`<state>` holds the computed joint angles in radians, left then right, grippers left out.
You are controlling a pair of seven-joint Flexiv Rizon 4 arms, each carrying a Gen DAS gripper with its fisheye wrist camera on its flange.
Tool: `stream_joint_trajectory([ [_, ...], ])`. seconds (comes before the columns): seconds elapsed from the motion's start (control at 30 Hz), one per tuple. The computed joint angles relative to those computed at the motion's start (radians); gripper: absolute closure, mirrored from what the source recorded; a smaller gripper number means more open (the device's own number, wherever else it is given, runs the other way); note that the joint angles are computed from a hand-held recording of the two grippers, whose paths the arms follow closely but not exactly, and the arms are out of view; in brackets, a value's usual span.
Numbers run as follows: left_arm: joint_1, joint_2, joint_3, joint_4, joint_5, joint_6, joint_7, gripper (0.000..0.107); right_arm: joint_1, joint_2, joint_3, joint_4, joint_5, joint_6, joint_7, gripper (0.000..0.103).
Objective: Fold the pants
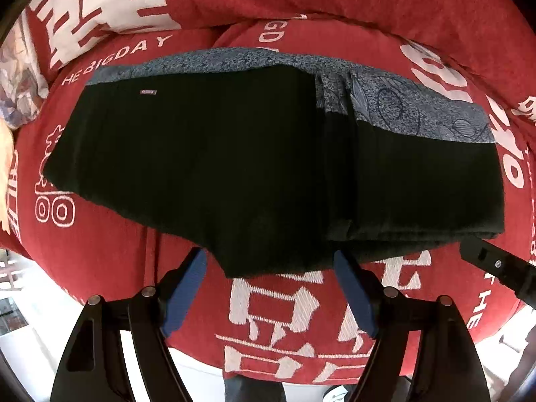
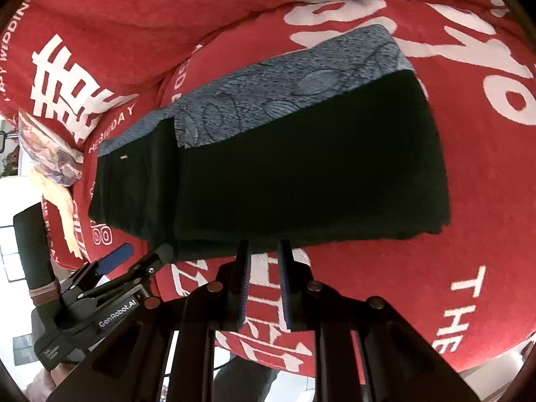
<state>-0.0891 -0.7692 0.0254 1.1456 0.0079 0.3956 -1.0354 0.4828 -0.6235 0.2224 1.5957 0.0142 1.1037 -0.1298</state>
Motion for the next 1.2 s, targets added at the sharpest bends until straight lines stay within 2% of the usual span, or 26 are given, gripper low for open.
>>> stream_joint_trajectory([
  [0.27,0.013,0.0,0.011,0.014,-0.005,-0.015,-0.044,0.028,-0.028,-0.03,0.045,-0.07,0.034,-0.077,-0.108,0.085],
  [0.37,0.024,-0.003,0.01,0.02,-0.003,-0.025,-0.036,0.028,-0.025,-0.059,0.051,-0.123,0.046,-0.108,-0.15,0.072],
  [0.4,0.028,-0.007,0.011,0.016,-0.002,-0.032,-0.029,0.028,-0.018,-0.066,0.045,-0.137,0.046,-0.116,-0.151,0.06],
  [0.43,0.033,-0.01,0.01,0.011,-0.003,-0.04,-0.022,0.028,-0.009,-0.076,0.038,-0.156,0.042,-0.125,-0.153,0.055],
  [0.47,0.038,-0.012,0.009,0.008,-0.005,-0.043,-0.017,0.028,0.002,-0.083,0.028,-0.171,0.036,-0.132,-0.147,0.053],
  [0.67,0.086,-0.069,0.004,-0.093,-0.032,-0.078,0.034,0.028,0.052,-0.153,-0.034,-0.313,-0.038,-0.223,-0.122,0.053],
  [0.77,0.103,-0.115,0.008,-0.173,-0.038,-0.101,0.05,0.028,0.062,-0.218,-0.063,-0.431,-0.079,-0.313,-0.117,0.053],
  [0.9,0.121,-0.173,0.017,-0.28,-0.041,-0.151,0.046,0.028,0.049,-0.307,-0.038,-0.578,-0.035,-0.441,-0.117,0.051],
  [1.0,0.135,-0.204,0.016,-0.339,-0.047,-0.179,0.041,0.028,0.075,-0.319,-0.054,-0.621,-0.051,-0.504,-0.121,0.049],
  [1.2,0.165,-0.239,0.01,-0.4,-0.063,-0.222,0.042,0.028,0.087,-0.299,-0.055,-0.627,-0.034,-0.544,-0.131,0.049],
])
